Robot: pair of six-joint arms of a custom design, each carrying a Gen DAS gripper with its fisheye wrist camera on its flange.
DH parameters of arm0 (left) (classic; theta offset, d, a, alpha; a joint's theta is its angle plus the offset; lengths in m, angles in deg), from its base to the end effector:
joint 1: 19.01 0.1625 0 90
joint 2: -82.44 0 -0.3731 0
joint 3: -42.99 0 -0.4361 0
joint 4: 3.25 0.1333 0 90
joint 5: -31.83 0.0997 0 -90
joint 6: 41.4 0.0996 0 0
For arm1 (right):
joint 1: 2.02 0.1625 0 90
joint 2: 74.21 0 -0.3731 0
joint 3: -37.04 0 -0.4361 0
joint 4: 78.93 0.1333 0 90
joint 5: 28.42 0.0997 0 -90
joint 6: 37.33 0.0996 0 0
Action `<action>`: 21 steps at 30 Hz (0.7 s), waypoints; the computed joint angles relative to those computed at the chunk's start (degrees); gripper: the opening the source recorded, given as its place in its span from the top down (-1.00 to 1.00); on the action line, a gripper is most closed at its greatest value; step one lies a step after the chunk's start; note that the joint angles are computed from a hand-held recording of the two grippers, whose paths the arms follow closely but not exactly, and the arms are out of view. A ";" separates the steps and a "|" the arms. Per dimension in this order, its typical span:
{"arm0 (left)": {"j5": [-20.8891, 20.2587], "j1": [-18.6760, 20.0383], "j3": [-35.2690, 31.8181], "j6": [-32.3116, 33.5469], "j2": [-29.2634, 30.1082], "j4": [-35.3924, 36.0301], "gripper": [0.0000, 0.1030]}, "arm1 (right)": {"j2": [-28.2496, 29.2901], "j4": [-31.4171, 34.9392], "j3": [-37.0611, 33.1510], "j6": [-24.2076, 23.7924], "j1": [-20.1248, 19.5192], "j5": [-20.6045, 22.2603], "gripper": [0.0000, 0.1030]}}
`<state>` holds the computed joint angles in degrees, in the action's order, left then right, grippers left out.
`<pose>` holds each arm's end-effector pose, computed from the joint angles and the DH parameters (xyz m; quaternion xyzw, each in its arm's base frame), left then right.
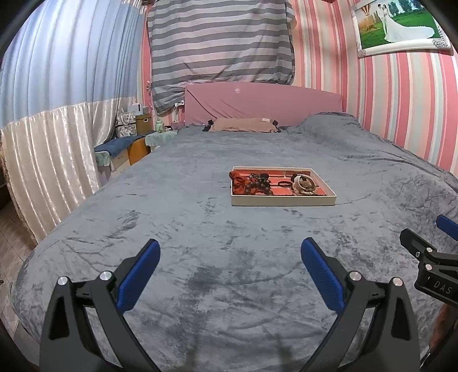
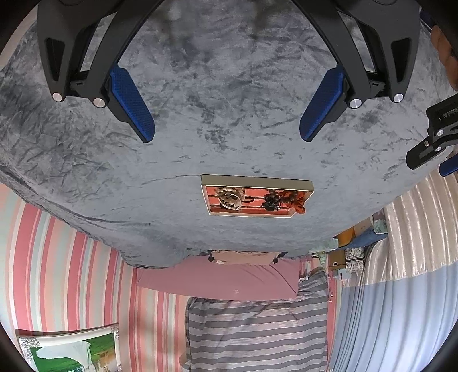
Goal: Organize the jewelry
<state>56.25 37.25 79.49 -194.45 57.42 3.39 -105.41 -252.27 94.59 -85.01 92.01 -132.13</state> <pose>-0.2434 -0.7677 0.1259 0.0695 0.7480 -0.5185 0.4085 0.1688 -0.8356 0.1931 0.3293 -0.8101 0.4007 0.2735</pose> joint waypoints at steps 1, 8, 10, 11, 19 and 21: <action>-0.04 0.00 0.02 -0.03 -0.02 -0.05 -0.87 | -0.06 -0.16 0.13 0.04 0.01 0.01 -0.92; 0.02 -0.05 0.77 -0.58 -0.63 -0.28 -0.87 | -0.57 -0.81 0.82 0.28 0.08 0.23 -0.92; -0.16 -0.09 1.33 0.26 -0.92 -1.34 -0.87 | -0.73 -0.89 1.01 0.41 0.04 0.42 -0.92; -0.27 -0.10 1.62 0.80 -1.05 -1.97 -0.87 | -0.73 -1.04 1.01 0.43 0.05 0.42 -0.92; -0.33 -0.33 3.32 1.82 -1.88 -4.09 -0.87 | -1.23 -1.36 1.65 0.68 0.16 0.93 -0.92; -0.30 -0.41 3.77 2.07 -2.12 -4.67 -0.87 | -1.39 -1.73 1.95 0.67 0.20 0.96 -0.92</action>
<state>55.96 36.84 83.26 -192.38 55.30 -1.27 -106.80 -254.00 96.54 -84.34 92.20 -131.17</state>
